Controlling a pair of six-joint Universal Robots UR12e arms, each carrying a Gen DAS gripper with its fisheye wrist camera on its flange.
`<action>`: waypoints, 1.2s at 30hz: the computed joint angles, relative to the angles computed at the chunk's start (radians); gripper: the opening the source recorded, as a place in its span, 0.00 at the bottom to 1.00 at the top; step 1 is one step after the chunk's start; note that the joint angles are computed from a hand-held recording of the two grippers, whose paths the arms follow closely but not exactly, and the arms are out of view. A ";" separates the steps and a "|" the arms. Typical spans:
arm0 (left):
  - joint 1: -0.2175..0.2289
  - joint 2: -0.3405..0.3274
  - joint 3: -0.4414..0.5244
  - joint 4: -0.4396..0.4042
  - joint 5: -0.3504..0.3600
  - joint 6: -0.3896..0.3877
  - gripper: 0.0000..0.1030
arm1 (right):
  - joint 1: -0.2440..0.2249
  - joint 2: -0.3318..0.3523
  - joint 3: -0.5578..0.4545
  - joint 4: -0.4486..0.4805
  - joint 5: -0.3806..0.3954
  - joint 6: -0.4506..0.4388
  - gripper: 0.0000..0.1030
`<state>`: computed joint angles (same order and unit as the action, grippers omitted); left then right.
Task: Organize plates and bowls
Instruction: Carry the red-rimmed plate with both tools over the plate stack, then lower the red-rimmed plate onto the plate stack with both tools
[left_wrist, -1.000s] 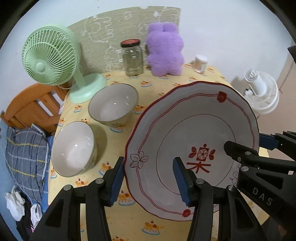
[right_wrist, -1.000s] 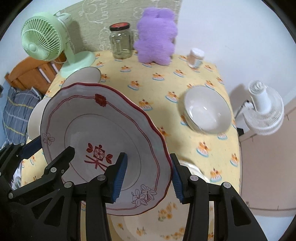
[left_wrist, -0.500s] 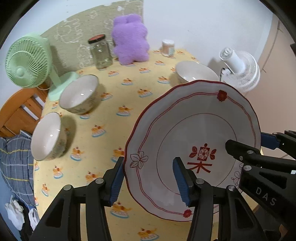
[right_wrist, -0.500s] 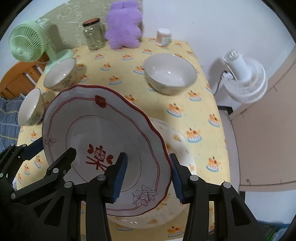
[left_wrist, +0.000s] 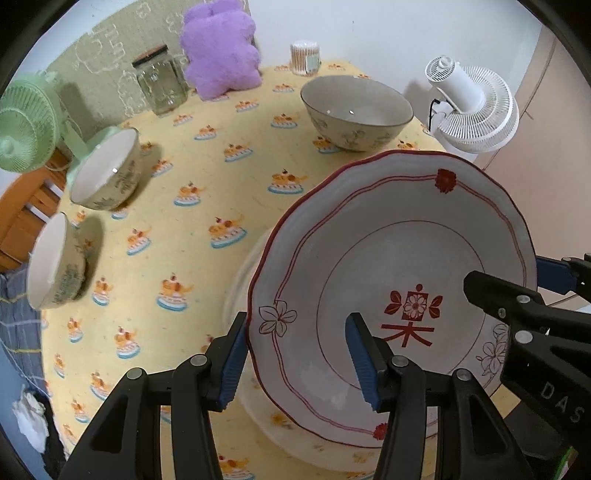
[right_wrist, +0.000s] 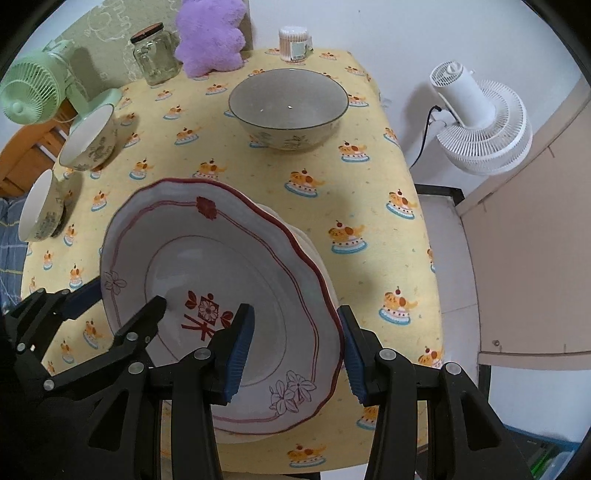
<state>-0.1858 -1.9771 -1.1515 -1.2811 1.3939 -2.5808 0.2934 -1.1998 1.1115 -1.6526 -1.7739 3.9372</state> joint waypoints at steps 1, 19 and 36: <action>-0.003 -0.002 0.002 -0.006 0.002 -0.004 0.52 | -0.004 -0.003 0.006 -0.002 0.003 -0.006 0.48; -0.036 -0.011 -0.012 0.018 0.080 -0.107 0.53 | -0.049 -0.014 0.067 -0.057 0.086 -0.096 0.47; -0.044 0.012 -0.048 0.066 0.149 -0.208 0.66 | -0.050 -0.010 0.074 -0.066 0.111 -0.163 0.37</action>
<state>-0.2301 -1.9649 -1.1994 -1.2151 1.5431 -2.7884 0.2435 -1.2096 1.1851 -1.7183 -1.6629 3.7746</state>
